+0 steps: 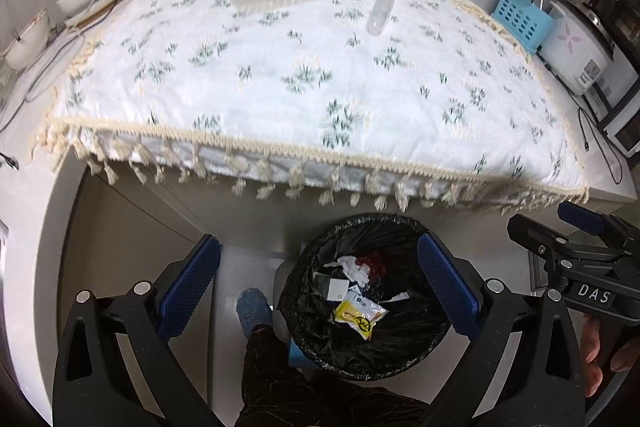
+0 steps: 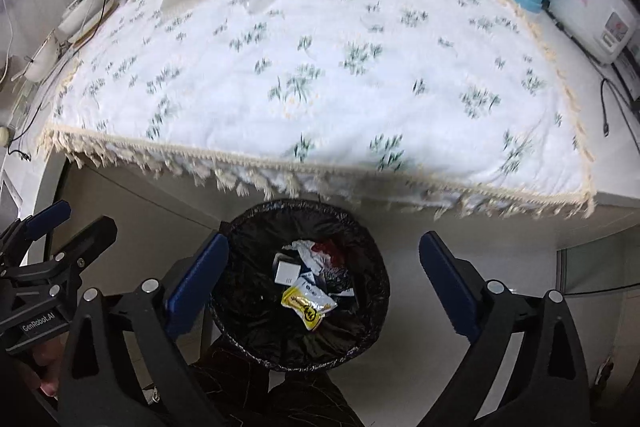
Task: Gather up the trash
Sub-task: 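Move both tools back over the table toward the bubble wrap and plastic tube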
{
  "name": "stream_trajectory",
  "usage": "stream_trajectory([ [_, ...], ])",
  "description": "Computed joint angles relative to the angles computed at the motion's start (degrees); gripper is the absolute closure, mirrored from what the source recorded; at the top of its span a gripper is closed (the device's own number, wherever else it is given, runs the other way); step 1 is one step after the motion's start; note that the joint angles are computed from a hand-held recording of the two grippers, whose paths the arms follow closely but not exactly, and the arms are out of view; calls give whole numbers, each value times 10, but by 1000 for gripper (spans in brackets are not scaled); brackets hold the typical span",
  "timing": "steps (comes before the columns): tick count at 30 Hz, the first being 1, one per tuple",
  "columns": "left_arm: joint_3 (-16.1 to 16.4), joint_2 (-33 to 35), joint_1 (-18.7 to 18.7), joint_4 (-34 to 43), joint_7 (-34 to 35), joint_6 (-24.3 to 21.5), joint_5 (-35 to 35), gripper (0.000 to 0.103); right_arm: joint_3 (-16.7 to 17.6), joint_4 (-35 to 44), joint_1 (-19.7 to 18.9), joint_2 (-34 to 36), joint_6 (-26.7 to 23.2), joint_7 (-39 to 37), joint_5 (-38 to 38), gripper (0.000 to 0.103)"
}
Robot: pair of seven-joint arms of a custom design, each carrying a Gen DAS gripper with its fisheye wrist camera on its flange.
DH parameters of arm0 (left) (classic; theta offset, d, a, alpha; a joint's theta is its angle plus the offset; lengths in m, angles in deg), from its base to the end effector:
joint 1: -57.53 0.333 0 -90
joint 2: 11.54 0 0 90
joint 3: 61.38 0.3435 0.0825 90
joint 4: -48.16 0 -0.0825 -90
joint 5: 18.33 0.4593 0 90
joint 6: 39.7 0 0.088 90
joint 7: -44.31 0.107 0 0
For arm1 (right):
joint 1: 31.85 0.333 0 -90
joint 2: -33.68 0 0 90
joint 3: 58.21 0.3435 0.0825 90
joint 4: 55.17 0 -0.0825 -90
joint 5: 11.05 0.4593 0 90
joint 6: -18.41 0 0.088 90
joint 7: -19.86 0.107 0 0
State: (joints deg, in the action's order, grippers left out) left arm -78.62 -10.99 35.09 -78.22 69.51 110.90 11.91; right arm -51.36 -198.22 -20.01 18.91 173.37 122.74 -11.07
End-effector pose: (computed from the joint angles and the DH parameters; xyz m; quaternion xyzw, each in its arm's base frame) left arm 0.4727 -0.4077 0.4007 -0.6925 0.6722 -0.2184 0.1443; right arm 0.5026 0.1703 0.4093 -0.7232 0.6511 -0.1256 0.1931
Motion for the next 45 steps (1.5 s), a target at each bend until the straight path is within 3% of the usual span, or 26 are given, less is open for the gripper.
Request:
stream_trajectory([
  [9,8,1,11,48,29,-19,-7,6,0,44,-9,5,1,17,-11,8],
  [23,27,26,40,111,113,-8,-34,7,3,140,-14,64,-1,81,-72,8],
  [36,52,111,78,220,243,-18,-89,6,-27,286,32,183,-43,149,-137,8],
  [45,61,194,96,317,317,-41,-126,6,-56,393,63,270,-92,147,-131,8],
])
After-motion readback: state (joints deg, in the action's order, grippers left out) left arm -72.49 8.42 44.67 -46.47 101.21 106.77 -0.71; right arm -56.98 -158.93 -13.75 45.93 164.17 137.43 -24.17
